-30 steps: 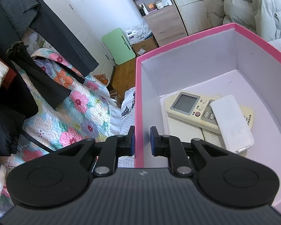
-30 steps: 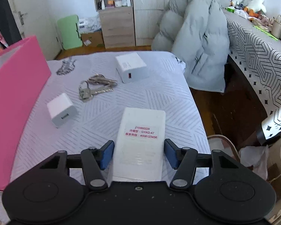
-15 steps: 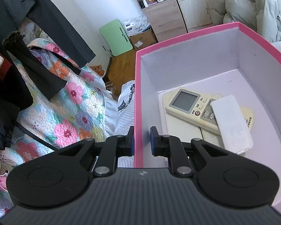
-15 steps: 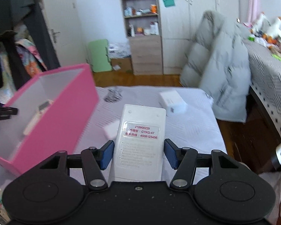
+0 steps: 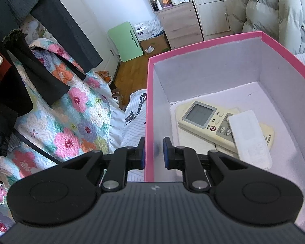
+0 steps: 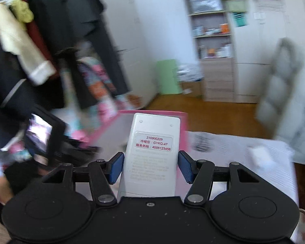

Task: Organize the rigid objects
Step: 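Carry the TCL remote into the pink box and open the right tool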

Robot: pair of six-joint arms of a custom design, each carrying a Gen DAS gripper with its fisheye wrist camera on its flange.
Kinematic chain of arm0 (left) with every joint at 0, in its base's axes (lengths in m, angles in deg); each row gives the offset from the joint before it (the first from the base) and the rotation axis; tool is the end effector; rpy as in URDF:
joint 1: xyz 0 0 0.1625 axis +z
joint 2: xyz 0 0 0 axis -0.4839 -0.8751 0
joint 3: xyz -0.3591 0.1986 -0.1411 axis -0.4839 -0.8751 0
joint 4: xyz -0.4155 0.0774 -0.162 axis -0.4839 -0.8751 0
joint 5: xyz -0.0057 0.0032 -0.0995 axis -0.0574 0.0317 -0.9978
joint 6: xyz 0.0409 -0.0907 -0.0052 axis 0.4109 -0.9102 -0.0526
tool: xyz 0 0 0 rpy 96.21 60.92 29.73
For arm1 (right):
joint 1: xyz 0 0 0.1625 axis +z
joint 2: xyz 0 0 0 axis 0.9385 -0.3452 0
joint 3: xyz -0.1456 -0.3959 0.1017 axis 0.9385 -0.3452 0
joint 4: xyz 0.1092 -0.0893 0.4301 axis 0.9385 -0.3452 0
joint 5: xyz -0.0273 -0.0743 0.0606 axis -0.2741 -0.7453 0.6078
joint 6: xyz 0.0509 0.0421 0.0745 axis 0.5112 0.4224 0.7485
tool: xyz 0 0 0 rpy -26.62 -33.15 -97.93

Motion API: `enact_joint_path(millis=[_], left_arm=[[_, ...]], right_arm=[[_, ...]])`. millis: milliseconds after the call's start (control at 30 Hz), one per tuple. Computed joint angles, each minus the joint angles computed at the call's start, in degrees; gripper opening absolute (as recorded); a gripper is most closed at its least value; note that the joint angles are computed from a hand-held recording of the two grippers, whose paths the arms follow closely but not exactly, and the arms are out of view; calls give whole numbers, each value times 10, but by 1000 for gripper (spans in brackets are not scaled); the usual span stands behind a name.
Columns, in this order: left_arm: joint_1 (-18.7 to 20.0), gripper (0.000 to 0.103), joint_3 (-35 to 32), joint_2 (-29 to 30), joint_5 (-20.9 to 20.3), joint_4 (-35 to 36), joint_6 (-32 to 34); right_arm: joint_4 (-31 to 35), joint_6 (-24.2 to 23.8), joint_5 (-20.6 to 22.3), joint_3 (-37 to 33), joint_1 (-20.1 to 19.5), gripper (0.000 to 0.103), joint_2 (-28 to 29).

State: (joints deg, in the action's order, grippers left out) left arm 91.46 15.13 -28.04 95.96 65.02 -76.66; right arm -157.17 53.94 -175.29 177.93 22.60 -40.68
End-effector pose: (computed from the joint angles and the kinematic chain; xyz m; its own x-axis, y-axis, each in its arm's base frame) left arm -0.1980 -0.8281 0.0459 -0.3476 0.3787 -0.8578 0.8256 0.5574 -0.0884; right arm 0.1350 -0.6414 0.1994 -0.8727 -0.0717 0.4830 -0.4354 0.5620 -0.7033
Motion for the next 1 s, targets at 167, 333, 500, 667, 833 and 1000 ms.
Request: enact_joint_path(millis=[167, 333, 500, 667, 833, 1000], left_arm=[[1, 14, 5, -3, 5, 1, -10], [1, 14, 22, -12, 7, -8, -9], [1, 14, 25, -13, 6, -13, -2], [0, 14, 42, -18, 2, -28, 7], [1, 14, 31, -15, 6, -19, 1], [-1, 14, 47, -22, 4, -30, 5]], right_arm=[[185, -1, 17, -112, 8, 63, 31], [282, -65, -59, -240, 22, 63, 110], [397, -99, -136, -356, 27, 63, 177], [454, -137, -213, -427, 36, 63, 230], [530, -128, -238, -489, 39, 63, 263], [452, -146, -209, -440, 37, 63, 237]])
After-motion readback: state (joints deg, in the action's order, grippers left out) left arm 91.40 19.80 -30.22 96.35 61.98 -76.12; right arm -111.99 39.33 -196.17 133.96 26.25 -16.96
